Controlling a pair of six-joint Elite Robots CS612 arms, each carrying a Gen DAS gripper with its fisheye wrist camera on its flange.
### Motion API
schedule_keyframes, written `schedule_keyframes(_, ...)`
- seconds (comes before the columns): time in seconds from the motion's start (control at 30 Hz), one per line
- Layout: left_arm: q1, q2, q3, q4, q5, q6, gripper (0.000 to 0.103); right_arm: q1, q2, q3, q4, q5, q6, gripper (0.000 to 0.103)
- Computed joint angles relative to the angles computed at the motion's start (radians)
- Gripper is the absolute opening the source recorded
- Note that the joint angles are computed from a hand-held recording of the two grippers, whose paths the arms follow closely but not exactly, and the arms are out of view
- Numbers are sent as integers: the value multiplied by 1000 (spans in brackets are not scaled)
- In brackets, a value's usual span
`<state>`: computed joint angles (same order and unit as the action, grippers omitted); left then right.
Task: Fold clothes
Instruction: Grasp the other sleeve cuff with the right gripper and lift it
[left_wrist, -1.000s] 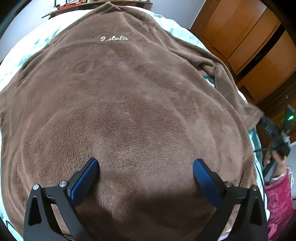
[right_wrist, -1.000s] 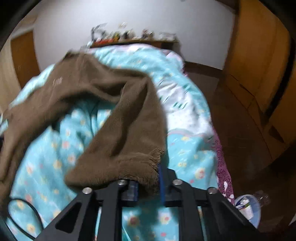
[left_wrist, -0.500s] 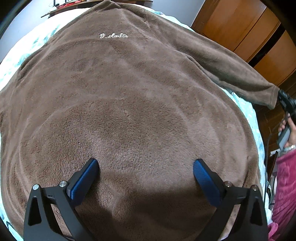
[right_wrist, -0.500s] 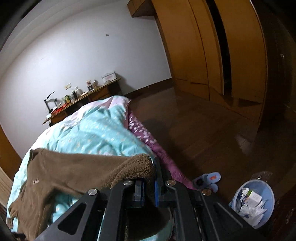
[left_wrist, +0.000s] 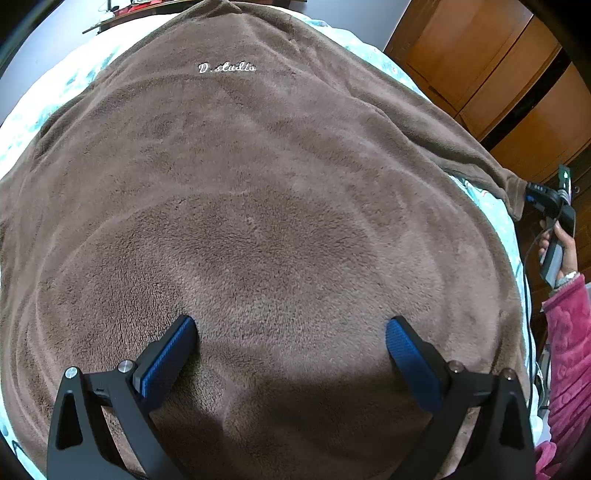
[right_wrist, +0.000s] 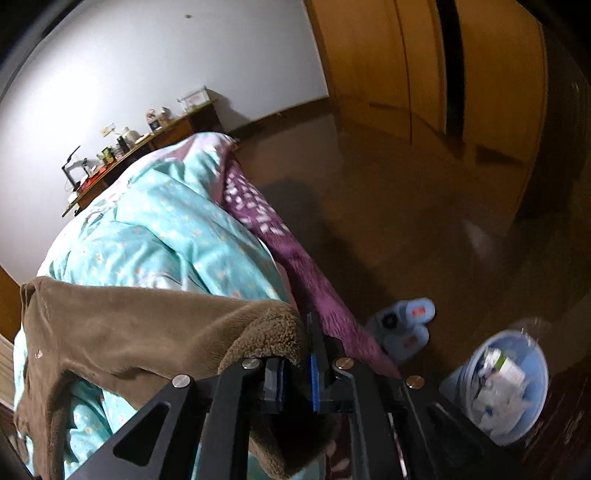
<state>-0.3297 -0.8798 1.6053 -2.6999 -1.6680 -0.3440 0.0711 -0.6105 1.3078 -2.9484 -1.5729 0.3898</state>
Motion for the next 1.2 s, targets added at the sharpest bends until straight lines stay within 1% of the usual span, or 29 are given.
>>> schedule_keyframes(0.1, 2, 0, -2, 5, 2, 3, 102, -9, -12, 34, 3, -4, 5, 30)
schedule_keyframes(0.13, 2, 0, -2, 6, 3, 3, 102, -12, -19, 49, -7, -5, 12, 46)
schedule_keyframes(0.17, 3, -1, -1, 6, 4, 4, 102, -16, -26, 64, -17, -11, 21, 57)
schedule_keyframes(0.23, 4, -2, 0, 6, 7, 6, 102, -21, -39, 91, -37, -14, 40, 57)
schedule_keyframes(0.37, 6, -4, 2, 9, 12, 10, 102, -27, -63, 133, -84, 13, 81, 57)
schedule_keyframes(0.47, 8, -5, 4, 11, 17, 13, 102, -9, -72, 146, -157, 10, 65, 57)
schedule_keyframes(0.5, 9, -6, 4, 11, 18, 14, 102, -4, -71, 140, -165, 34, 49, 57)
schedule_keyframes(0.57, 8, -2, 1, 9, 19, 13, 102, 5, -62, 117, -160, 104, 8, 57)
schedule_keyframes(0.63, 5, 5, -7, 8, 19, 7, 102, 16, -46, 82, -133, 154, -32, 57)
schedule_keyframes(0.7, 8, 8, -13, 11, 9, 3, 102, 30, -21, 35, -85, 194, -63, 57)
schedule_keyframes(0.77, 10, 15, -23, 11, -10, -8, 102, 41, 8, -14, -16, 223, -77, 57)
schedule_keyframes(0.83, 24, 15, -29, 6, -48, -21, 102, 49, 31, -52, 66, 228, -76, 57)
schedule_keyframes(0.87, 32, 16, -32, 1, -68, -30, 102, 53, 40, -65, 98, 217, -76, 58)
schedule_keyframes(0.9, 42, 17, -35, -9, -82, -45, 102, 57, 48, -74, 125, 199, -76, 58)
schedule_keyframes(0.93, 51, 18, -38, -18, -97, -60, 102, 59, 51, -75, 129, 192, -76, 58)
schedule_keyframes(1.1, 85, 32, -53, -67, -132, -133, 102, 52, 43, -49, 99, 197, -54, 58)
schedule_keyframes(1.13, 88, 38, -56, -74, -132, -140, 102, 50, 38, -37, 79, 198, -41, 58)
schedule_keyframes(1.2, 78, 43, -48, -77, -133, -149, 102, 44, 22, 0, 21, 201, -3, 58)
